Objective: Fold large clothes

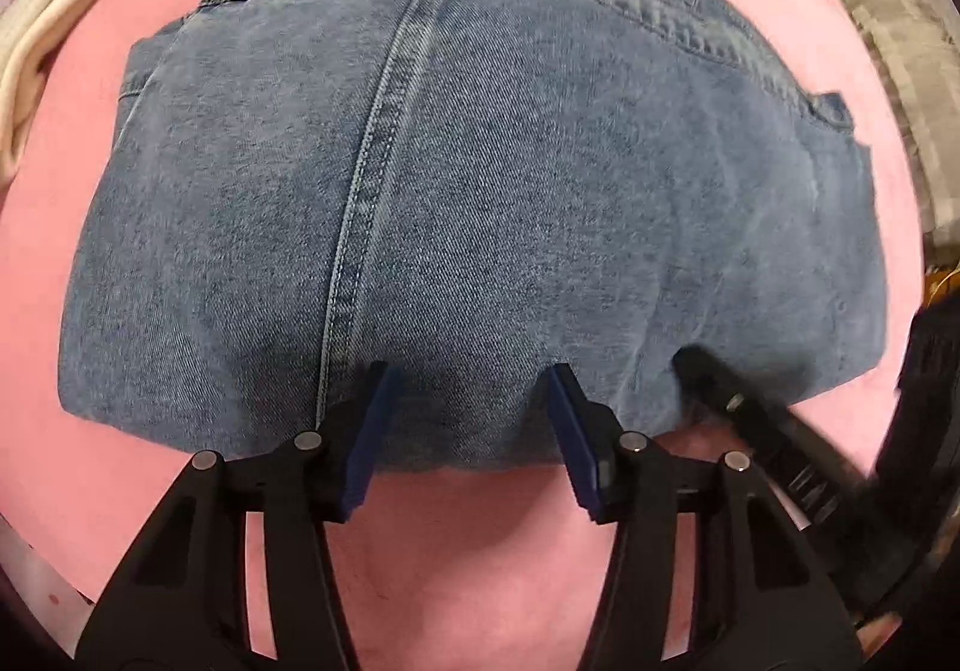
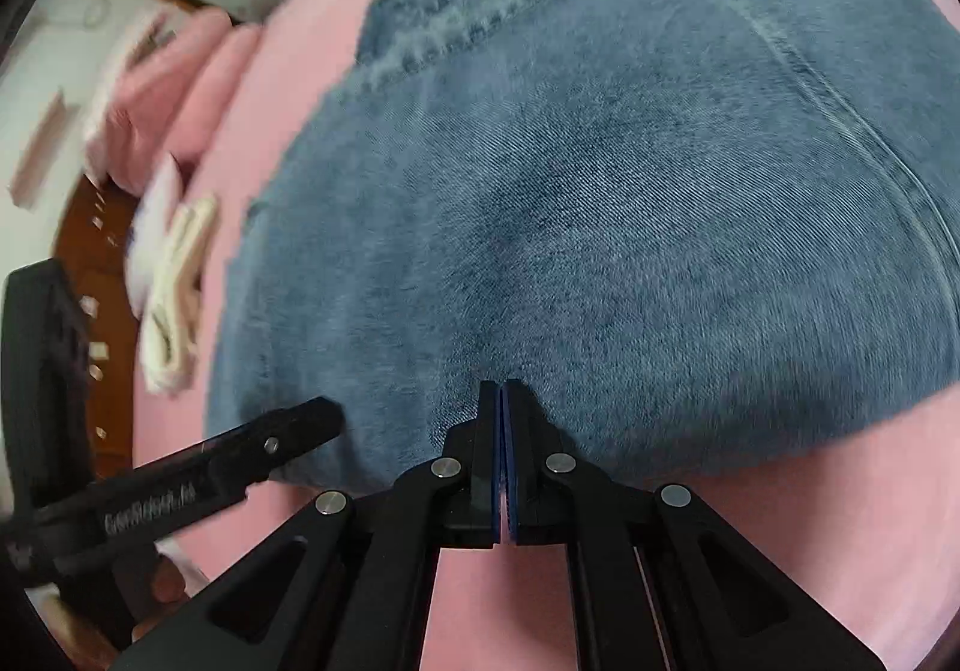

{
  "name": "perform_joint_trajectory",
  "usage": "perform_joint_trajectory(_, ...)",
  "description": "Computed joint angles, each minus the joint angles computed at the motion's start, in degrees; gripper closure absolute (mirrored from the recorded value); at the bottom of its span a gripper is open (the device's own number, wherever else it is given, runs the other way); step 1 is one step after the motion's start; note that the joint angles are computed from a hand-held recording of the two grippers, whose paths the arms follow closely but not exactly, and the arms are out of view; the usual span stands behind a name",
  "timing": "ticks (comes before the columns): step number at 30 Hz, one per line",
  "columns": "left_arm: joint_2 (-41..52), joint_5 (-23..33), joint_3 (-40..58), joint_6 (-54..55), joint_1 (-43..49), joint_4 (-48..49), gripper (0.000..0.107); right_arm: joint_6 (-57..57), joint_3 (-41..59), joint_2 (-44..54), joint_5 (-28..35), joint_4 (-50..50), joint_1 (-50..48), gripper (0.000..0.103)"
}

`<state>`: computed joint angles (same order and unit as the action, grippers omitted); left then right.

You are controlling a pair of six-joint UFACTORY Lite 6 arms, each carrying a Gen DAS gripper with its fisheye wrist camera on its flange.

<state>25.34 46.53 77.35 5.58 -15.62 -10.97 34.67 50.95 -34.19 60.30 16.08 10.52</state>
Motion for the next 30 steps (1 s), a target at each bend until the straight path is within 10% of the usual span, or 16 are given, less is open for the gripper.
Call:
perform_joint_trajectory(10, 0.36, -5.48, -3.68, -29.68, 8.39, 28.77, 0.065, -46.3, 7.62, 3.92, 20.65, 3.52, -49.58, 0.103)
perform_joint_trajectory(14, 3.42, -6.33, -1.58, -27.29, 12.34, 33.72, 0.065, -61.64, 10.2, 7.05, 10.72, -10.34, -70.54, 0.103)
perform_joint_trajectory(17, 4.06, -5.11, -0.75, -29.44, 12.11, 37.17, 0.066, -67.47, 17.84, 17.19, 14.39, -4.26, -82.38, 0.103)
perform_joint_trajectory(24, -7.34, -4.01, -6.32, -20.66, 10.15, 12.02, 0.088, -76.06, 21.56, 12.52, 27.55, 12.91, -86.6, 0.103)
perform_joint_trajectory(30, -2.28, -5.63, -3.88, -8.71, 0.05, -5.23, 0.095, -74.26, 5.18, 5.27, 33.22, 17.02, -73.75, 0.103)
